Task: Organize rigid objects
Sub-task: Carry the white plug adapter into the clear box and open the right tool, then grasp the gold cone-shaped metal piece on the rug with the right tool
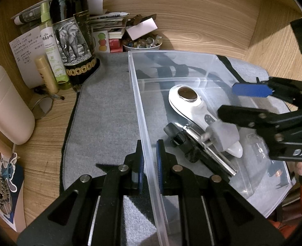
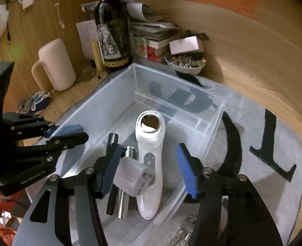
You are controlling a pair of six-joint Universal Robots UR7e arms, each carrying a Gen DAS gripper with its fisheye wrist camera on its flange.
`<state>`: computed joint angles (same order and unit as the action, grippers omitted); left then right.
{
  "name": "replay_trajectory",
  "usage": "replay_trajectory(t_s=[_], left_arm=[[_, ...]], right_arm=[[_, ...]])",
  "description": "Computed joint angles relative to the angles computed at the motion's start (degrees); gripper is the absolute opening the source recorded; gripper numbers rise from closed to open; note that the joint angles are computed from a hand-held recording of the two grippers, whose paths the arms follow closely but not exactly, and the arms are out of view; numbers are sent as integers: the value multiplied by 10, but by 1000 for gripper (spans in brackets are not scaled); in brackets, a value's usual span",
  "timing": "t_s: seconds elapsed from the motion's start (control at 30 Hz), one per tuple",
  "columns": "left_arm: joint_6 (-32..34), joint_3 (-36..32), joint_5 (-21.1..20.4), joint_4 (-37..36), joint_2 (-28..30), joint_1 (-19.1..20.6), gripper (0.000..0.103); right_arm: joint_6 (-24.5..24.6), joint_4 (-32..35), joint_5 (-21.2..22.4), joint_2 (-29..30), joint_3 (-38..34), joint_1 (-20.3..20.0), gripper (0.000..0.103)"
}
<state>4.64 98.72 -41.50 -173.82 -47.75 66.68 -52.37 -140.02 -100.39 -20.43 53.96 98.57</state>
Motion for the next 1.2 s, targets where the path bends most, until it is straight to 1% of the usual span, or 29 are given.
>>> replay_trajectory(t_s=[0.07, 0.13, 0.17, 0.37, 0.5, 0.53, 0.7, 0.83, 1.0, 1.17, 1.2], left_arm=[[1, 0, 0, 0, 0, 0, 11], [1, 0, 0, -1, 0, 0, 11], [1, 0, 1, -1, 0, 0, 11], [1, 0, 3, -1, 1, 0, 11], [2, 0, 4, -1, 1, 0, 11], [2, 0, 4, -1, 1, 0, 11], [1, 0, 6, 0, 2, -1, 11], [2, -1, 8, -1, 2, -1, 11], [2, -1, 8, -1, 2, -1, 11], [2, -2, 9, 0, 3, -1, 11], [2, -2, 9, 0, 3, -1, 11]], right_arm=[[1, -13, 6, -7, 8, -1, 62], [1, -28, 14, -17, 18, -2, 70], [2, -37, 18, -21, 24, -2, 71], [5, -91, 36, -52, 55, -9, 73], [7, -142, 40, -70, 76, -16, 82], [8, -146, 39, -73, 79, -18, 82], [11, -176, 23, -87, 96, -28, 82], [16, -179, 6, -92, 105, -39, 82], [27, -167, -17, -86, 108, -51, 82], [30, -134, -66, -56, 81, -62, 81], [33, -124, -70, -52, 76, -63, 81]])
